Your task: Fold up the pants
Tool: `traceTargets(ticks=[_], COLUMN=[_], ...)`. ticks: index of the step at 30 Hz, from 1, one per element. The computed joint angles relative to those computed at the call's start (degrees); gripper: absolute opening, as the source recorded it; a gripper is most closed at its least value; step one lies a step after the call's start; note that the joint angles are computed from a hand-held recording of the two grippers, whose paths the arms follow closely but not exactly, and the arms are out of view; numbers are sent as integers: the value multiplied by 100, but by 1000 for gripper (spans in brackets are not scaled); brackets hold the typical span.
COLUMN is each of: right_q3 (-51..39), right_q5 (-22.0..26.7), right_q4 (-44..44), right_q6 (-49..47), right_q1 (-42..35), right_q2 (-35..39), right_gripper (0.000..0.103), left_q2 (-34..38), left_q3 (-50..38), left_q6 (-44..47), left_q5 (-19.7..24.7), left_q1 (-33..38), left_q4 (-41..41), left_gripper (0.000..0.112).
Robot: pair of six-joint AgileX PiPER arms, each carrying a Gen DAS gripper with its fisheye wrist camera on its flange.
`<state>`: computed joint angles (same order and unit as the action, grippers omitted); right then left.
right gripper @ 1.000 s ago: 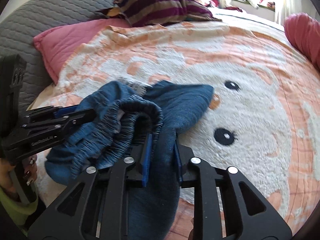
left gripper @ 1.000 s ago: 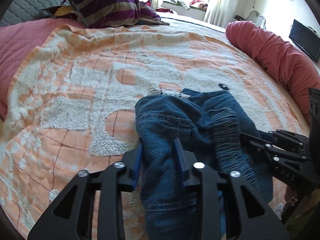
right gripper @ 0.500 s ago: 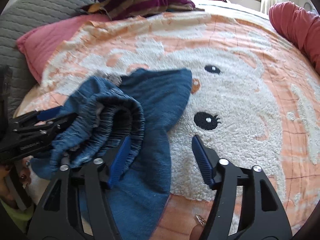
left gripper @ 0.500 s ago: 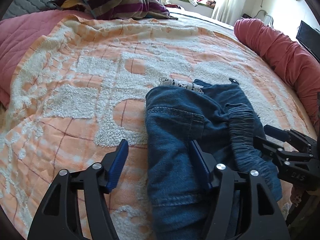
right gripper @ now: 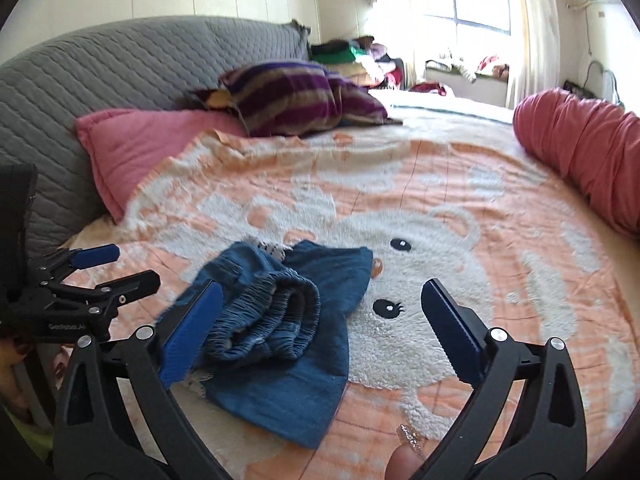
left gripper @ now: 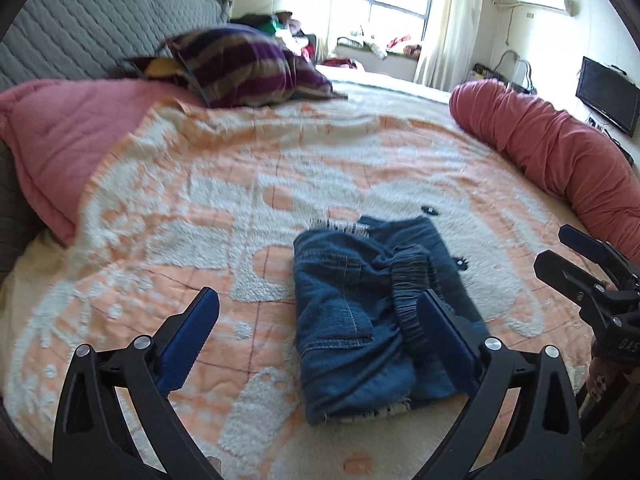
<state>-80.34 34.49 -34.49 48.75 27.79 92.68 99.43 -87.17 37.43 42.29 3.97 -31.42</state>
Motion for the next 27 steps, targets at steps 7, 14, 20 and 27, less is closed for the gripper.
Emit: traceTargets(ticks=[7,14,20,27], right_q3=[376,678,974,1329], right_q5=[346,767,1026,1346], right_q4=[-607,-1084,-1376,-1729], right_q6=[664,1236,1659,2261], right_q1=[514,1046,1420,1794], right_q2=[-633,-964,-1233,-1449], right_gripper=[94,94,94,94], left_q2=[-728,-1275,-1593,-1854], left_q3=[501,1068,1632,2180], left_q6=[252,580,830,1055], left_q5=[62,146,172,127], left_q1=[206,443,561,694], left_q4=[-223,-427,-455,-479], left_gripper=[99,99,99,99])
